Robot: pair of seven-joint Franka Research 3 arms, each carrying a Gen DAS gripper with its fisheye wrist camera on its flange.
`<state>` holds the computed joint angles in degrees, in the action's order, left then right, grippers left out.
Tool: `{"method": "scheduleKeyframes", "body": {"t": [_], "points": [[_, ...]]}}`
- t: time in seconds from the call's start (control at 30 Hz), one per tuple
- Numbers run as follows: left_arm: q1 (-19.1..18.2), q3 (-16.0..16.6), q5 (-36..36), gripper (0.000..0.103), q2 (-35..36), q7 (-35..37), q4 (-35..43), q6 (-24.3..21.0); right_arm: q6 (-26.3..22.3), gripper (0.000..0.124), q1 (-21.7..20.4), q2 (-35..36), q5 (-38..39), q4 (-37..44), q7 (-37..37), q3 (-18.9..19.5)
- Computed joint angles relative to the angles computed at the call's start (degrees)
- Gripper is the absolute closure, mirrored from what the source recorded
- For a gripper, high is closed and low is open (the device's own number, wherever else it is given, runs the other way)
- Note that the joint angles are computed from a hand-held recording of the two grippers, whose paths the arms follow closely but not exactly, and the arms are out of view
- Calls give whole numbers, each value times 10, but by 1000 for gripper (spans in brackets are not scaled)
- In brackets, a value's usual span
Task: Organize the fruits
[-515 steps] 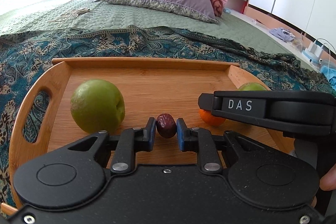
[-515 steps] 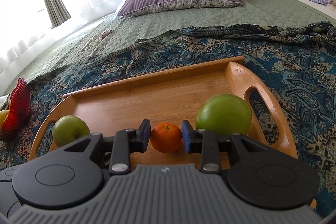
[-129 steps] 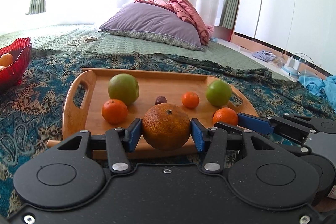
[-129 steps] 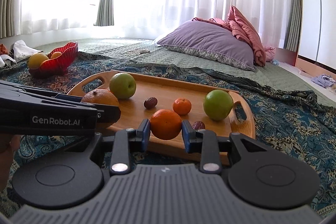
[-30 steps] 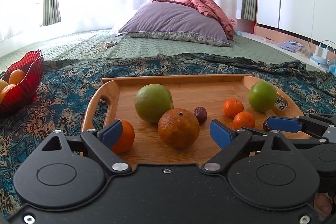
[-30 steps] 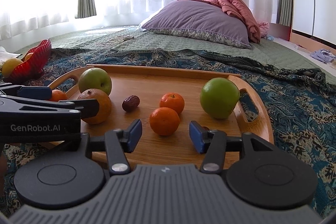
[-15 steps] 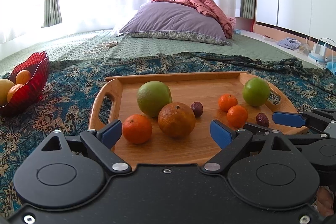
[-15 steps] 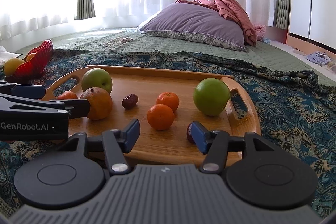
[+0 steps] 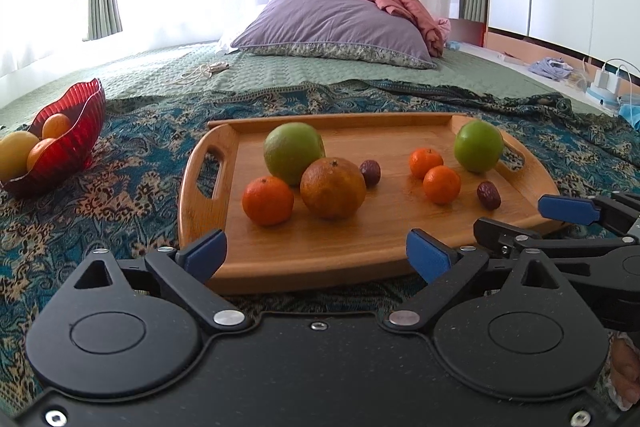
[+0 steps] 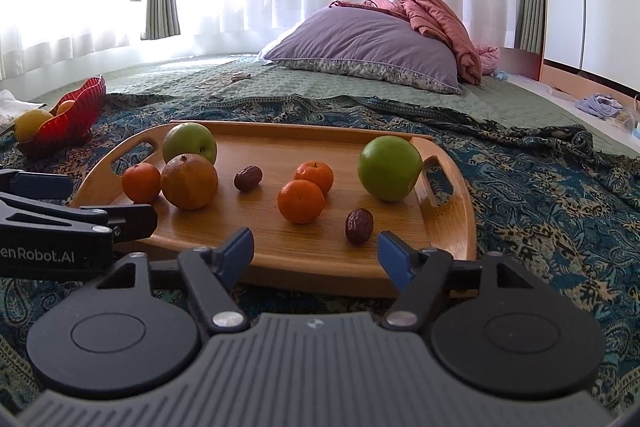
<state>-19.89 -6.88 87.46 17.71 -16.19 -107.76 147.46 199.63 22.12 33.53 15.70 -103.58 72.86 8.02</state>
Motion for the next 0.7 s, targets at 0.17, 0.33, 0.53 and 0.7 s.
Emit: {"method": "scheduleKeyframes", "body": {"t": [0.17,0.33,0.53,0.7], "points": [[1,-3,-25,6,1,7,-10,2,2,38,-2,-10,5,-21,3,0],[-3,-3,-54,6,6,26,-14,-8,-5,37,13,-18,15,-31,-3,-16],[-6,0,-70,5,9,31,-20,-8,-13,35,21,-26,21,-43,-16,-24],[-7,3,-81,3,13,31,-20,-6,-14,34,33,-26,34,-47,-25,-36]]}}
